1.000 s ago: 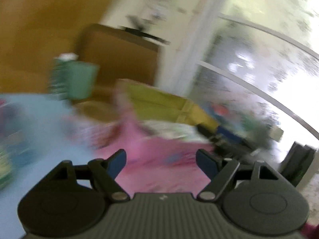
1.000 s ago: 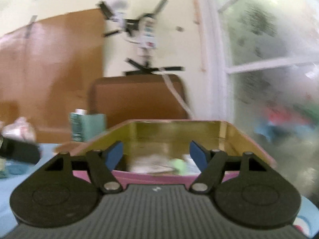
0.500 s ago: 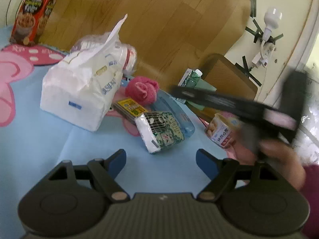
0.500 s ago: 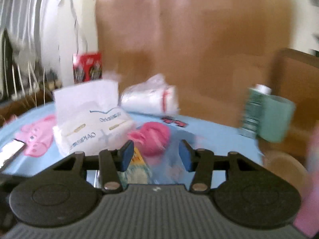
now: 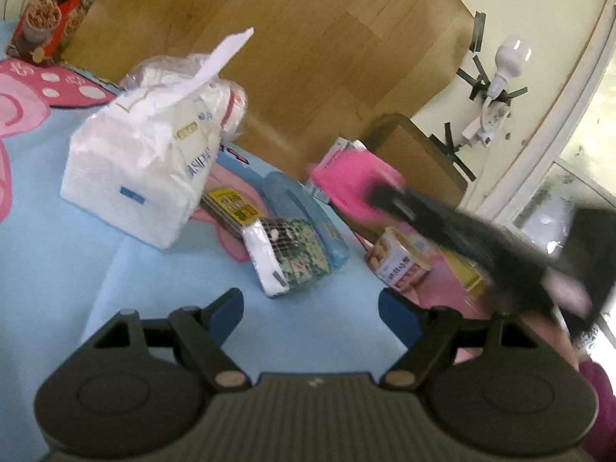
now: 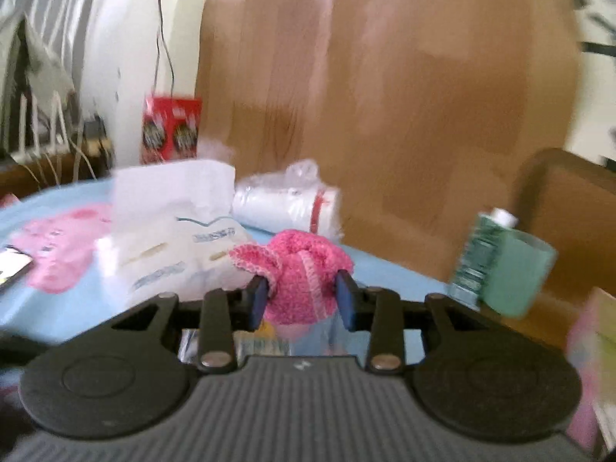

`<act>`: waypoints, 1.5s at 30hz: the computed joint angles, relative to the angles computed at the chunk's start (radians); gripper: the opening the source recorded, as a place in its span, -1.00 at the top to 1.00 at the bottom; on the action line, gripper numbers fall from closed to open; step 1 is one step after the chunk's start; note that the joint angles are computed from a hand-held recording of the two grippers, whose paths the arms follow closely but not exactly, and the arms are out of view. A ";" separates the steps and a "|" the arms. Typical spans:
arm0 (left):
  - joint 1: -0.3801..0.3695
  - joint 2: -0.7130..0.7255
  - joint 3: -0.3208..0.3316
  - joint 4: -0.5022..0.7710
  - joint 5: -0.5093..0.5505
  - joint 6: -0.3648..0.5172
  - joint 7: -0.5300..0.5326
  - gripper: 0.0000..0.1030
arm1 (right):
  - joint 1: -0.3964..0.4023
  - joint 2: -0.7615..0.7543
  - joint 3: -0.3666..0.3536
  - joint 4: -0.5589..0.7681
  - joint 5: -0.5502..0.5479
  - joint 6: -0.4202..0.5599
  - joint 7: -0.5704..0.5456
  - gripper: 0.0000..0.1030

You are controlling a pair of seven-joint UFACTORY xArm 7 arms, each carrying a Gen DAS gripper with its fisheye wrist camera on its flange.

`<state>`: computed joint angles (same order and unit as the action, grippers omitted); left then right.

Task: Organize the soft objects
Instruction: 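Grasp the pink fluffy towel with the left gripper, then carry the pink towel into the pink tin and release it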

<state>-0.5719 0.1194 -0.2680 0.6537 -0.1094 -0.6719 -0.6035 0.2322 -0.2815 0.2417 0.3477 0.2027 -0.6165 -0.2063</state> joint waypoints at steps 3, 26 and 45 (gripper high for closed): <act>0.046 0.015 -0.007 0.027 0.174 0.018 -0.101 -0.55 | 0.022 -0.204 -0.034 -0.214 -0.051 0.014 0.037 0.21; 0.007 0.373 -0.193 0.747 0.547 0.469 -0.093 -0.09 | -0.170 -0.247 0.172 -0.432 0.210 -0.290 0.239 0.31; -0.325 0.527 0.114 1.052 0.416 0.554 0.026 -0.72 | -0.170 -0.101 -0.058 -0.353 0.302 -0.410 0.197 0.01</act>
<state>-0.8967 0.6460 -0.1541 1.7062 0.3065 -0.1179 -0.5774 0.0627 -0.3829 0.1842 -0.0051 0.5047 -1.0261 -0.0096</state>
